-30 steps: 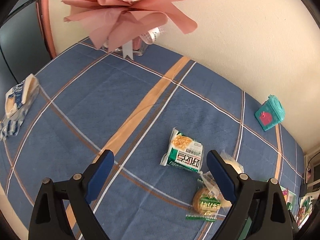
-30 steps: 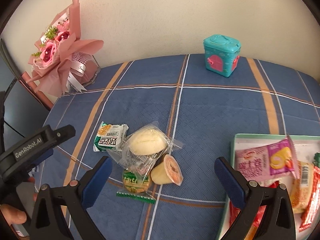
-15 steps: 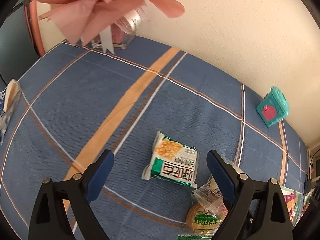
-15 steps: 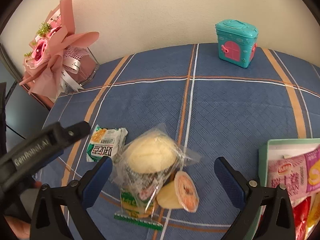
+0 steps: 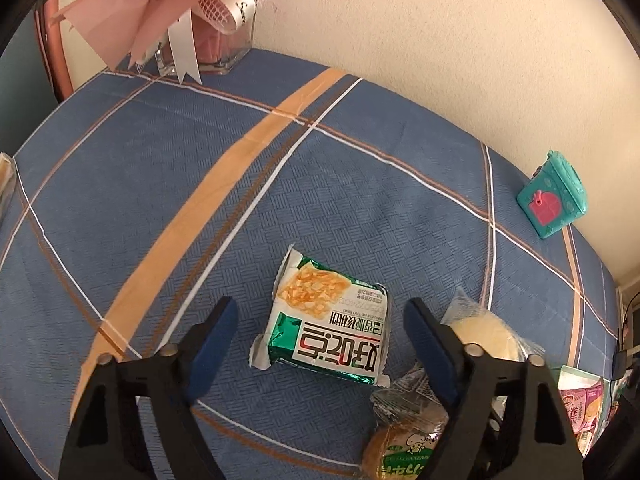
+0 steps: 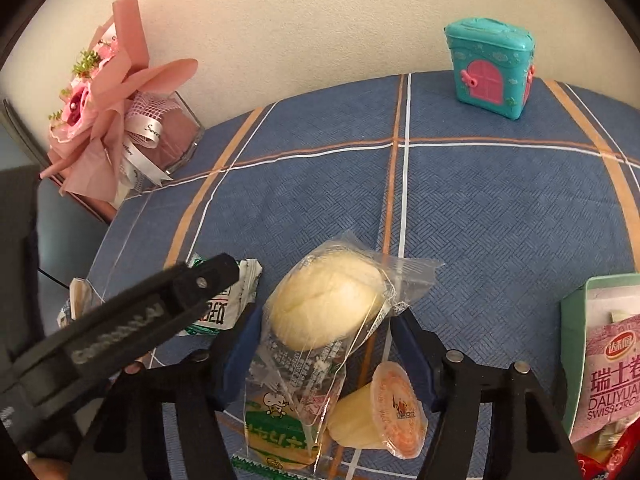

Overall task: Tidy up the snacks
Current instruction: 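Grasp the green-white cracker pack with left tool while right tool grasps bagged white bun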

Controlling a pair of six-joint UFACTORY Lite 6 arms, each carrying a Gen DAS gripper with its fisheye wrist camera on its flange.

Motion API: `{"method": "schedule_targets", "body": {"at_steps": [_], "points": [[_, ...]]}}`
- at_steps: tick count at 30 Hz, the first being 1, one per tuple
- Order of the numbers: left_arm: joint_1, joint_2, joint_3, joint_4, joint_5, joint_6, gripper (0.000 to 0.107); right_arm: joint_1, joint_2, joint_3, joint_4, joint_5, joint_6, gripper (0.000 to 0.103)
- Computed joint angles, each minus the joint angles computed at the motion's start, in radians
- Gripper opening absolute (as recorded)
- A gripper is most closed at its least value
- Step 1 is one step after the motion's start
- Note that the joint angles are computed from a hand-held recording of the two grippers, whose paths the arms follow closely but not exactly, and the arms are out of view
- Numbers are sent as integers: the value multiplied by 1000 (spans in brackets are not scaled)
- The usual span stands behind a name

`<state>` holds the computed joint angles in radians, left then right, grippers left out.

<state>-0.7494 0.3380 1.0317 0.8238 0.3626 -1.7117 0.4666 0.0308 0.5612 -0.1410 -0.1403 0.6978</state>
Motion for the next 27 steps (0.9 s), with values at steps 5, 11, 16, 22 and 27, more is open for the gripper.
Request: {"method": "schedule_targets", "body": {"at_steps": [5, 11, 16, 22, 27], "points": [[6, 12, -8, -4, -38, -11, 68, -4, -26, -22, -43, -7, 45, 62], [5, 3, -22, -5, -56, -21, 58, -24, -68, -55, -198, -14, 198, 45], [-1, -3, -24, 16, -52, -40, 54, -48, -73, -66, -314, -39, 313, 44], [-9, -27, -33, -1, -35, -32, 53, -45, -113, -85, -331, -24, 322, 43], [-25, -77, -43, -40, 0, -9, 53, -33, -164, -94, -359, 21, 356, 42]]}}
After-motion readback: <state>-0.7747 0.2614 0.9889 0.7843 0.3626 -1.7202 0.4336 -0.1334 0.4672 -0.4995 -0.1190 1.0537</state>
